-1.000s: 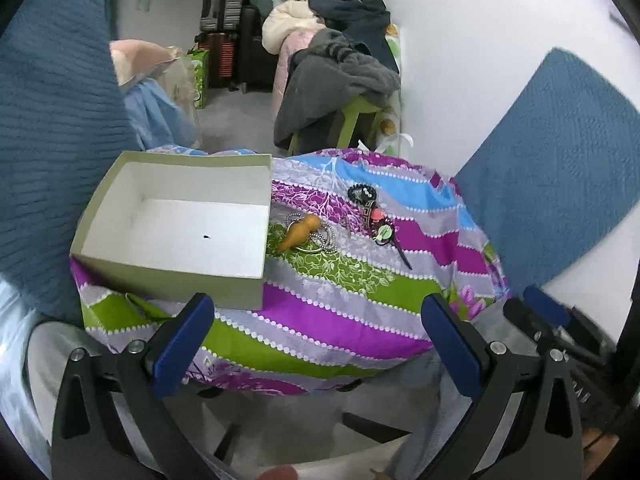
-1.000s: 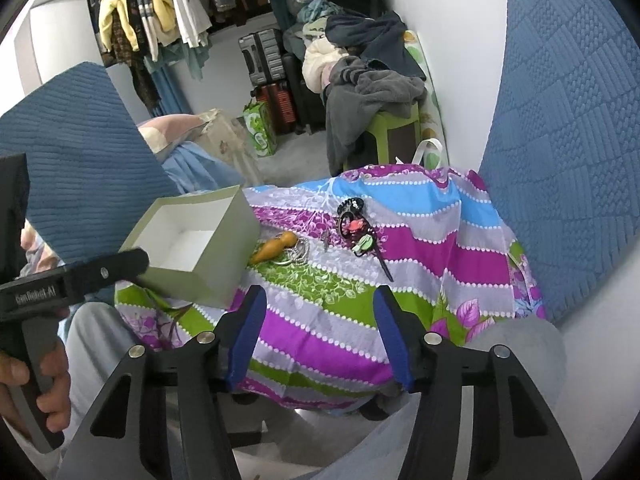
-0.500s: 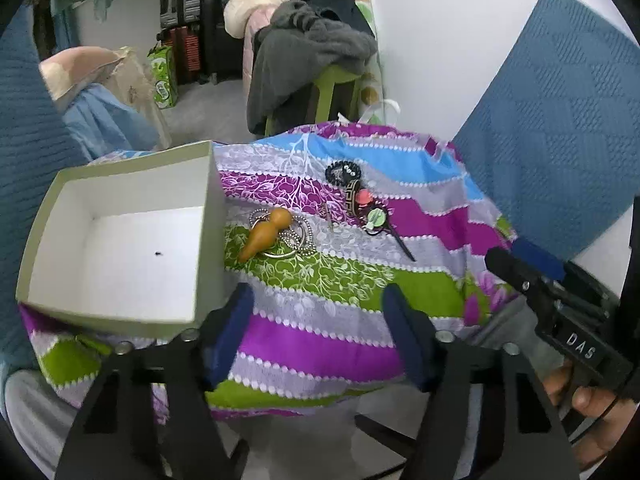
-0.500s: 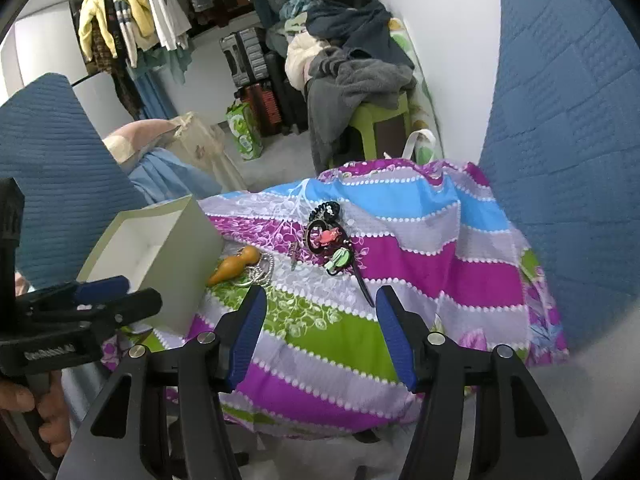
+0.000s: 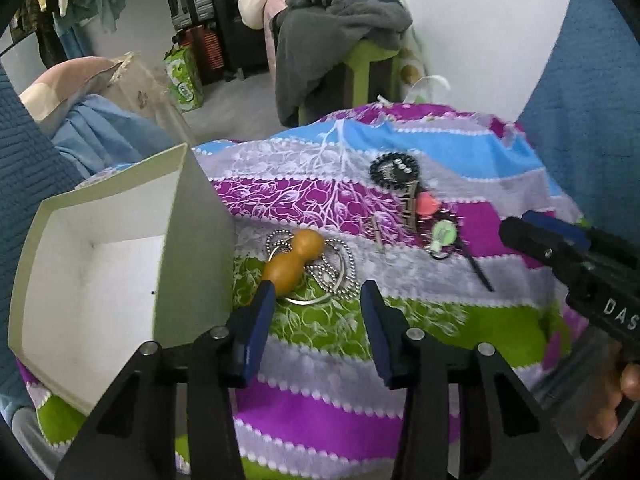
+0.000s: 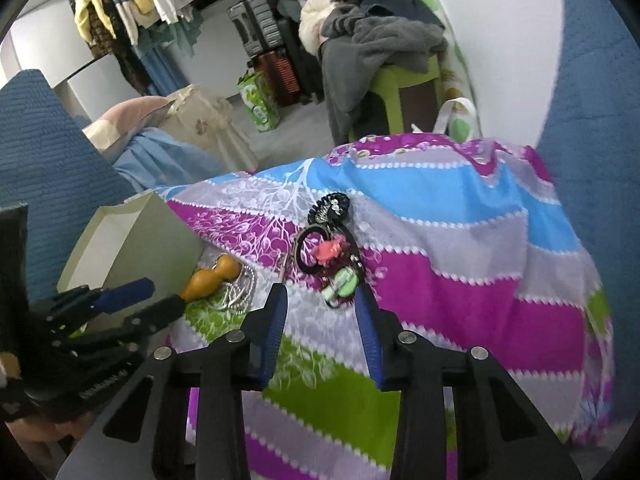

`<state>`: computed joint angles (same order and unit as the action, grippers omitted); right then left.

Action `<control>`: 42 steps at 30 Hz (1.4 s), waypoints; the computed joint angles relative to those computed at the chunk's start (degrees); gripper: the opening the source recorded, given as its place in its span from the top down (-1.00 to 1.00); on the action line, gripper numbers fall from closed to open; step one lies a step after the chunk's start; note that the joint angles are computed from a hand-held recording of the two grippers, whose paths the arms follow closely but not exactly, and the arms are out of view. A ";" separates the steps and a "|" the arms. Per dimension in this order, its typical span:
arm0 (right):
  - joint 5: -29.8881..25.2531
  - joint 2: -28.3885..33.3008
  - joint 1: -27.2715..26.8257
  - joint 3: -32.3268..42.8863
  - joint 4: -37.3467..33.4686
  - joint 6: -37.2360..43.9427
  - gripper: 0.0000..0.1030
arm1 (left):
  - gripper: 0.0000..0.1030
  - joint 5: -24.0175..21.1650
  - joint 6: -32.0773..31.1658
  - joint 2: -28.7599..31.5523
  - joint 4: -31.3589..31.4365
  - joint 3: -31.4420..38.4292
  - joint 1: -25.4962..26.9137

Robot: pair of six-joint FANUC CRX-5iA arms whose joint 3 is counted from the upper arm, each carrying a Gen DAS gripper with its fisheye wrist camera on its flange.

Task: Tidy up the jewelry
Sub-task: 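Grasp the orange gourd pendant with the left tool while the right tool grasps the black beaded bracelet, then carry the pendant and bracelet into the white box and open both tools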

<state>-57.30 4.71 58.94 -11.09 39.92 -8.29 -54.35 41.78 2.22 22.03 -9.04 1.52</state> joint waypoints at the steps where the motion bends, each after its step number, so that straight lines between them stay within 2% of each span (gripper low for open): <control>1: 1.13 0.09 -0.69 0.02 -0.56 1.01 0.36 | 0.18 0.75 0.42 0.50 -0.74 0.20 -0.53; 5: 6.56 0.66 -3.74 -0.11 -2.58 3.96 0.36 | 0.20 3.78 1.86 2.18 -3.90 0.96 -2.51; 7: 8.98 0.98 -4.90 -0.09 -3.54 5.25 0.36 | 0.29 4.31 3.21 3.33 -5.43 1.91 -3.23; 12: 13.70 2.27 -7.23 0.65 -6.51 9.12 0.36 | 0.30 7.93 6.45 4.71 -11.44 2.94 -4.98; 16: 16.95 3.70 -9.07 1.80 -9.57 12.11 0.36 | 0.30 8.34 9.00 6.03 -14.87 4.44 -5.84; 21: 15.98 6.15 -10.01 4.48 -11.78 16.09 0.36 | 0.30 8.40 10.37 7.30 -18.79 5.77 -6.93; 22: 15.33 6.62 -10.05 5.02 -12.36 16.97 0.39 | 0.30 8.62 9.96 7.25 -18.29 5.57 -6.76; 26: 13.10 7.82 -9.91 6.49 -13.96 19.06 0.75 | 0.39 6.91 8.72 8.17 -16.14 6.35 -5.86; 28: 12.34 7.85 -9.71 6.51 -13.76 19.08 0.83 | 0.39 6.50 8.34 8.53 -15.49 6.65 -5.78; 38: 7.65 6.40 -7.39 6.30 -9.24 14.85 0.88 | 0.39 3.67 5.71 7.32 -7.47 5.73 -3.44; 42: 5.92 5.61 -6.01 6.36 -8.05 13.14 0.88 | 0.39 1.16 5.58 6.53 -4.38 5.43 -2.11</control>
